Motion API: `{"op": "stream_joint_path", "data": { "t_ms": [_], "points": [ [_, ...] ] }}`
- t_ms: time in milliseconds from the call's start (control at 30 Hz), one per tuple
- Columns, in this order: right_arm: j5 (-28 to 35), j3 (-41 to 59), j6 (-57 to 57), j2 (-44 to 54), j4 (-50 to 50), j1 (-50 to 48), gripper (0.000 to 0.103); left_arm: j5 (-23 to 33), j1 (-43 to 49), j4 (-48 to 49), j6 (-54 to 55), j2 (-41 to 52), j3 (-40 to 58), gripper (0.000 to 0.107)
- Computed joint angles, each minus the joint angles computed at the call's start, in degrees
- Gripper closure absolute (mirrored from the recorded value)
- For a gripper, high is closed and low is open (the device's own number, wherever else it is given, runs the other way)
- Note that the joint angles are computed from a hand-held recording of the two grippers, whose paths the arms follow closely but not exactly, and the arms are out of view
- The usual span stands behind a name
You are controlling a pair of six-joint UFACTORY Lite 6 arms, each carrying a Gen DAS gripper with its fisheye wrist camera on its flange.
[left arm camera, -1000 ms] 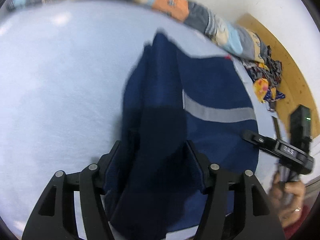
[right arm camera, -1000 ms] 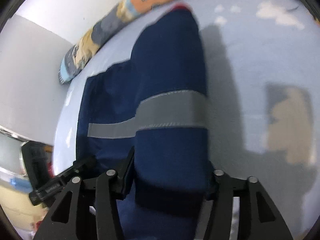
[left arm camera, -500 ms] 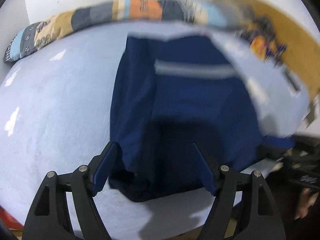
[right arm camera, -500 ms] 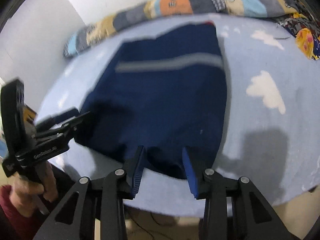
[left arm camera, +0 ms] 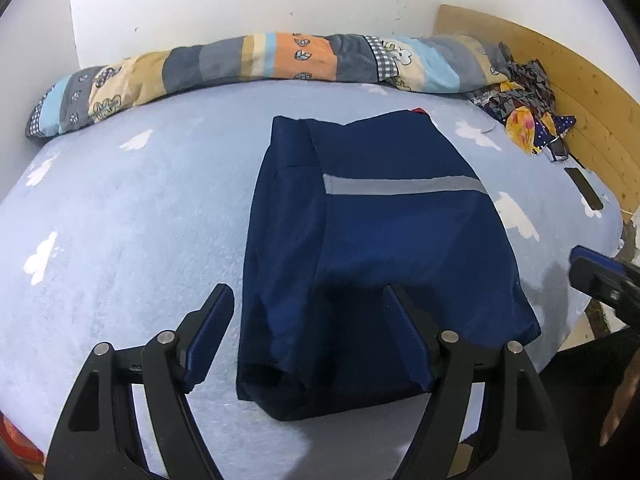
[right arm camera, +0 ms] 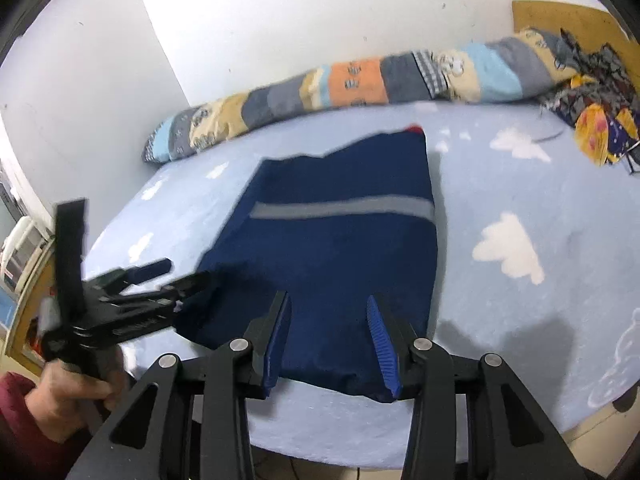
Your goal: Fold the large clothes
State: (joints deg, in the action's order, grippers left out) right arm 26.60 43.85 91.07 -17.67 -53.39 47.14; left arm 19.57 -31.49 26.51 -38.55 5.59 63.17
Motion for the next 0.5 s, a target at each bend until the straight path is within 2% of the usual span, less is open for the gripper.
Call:
{"op": "stream_joint_path", "data": {
  "t_ms": [67,133,233,300,400,500],
  "points": [
    [3.8,-0.8,5.1,-0.5,-6.9,4.2,0.058,1.1,-2.1,3.4,-3.8,0.1,0.0,0.030],
    [8.2,-1.2,7.4,1.8,-10.3,7.0,0.058,2.4,-4.4,11.0,-11.0,0.4,-0.1,0.030],
    [3.7,1.4,4.0,6.6,-6.1,3.4,0.060,6.0,-7.4,21.2,-20.2,-0.2,-1.2,0.030],
    [7.6,3.0,6.9,8.3,-9.7,4.7,0.056,8.6,-9.4,25.2,-24.2,-1.8,-2.7,0.029],
    [8.8,2.7,9.9,8.1,-11.6,5.5,0.050,12.2,-12.5,27.5,-27.4,-5.8,-5.2,0.025],
    [11.4,3.6,8.7,8.2,-11.4,6.9,0.048,16.1,-14.8,26.1,-26.4,-8.8,-4.7,0.020]
  ]
}}
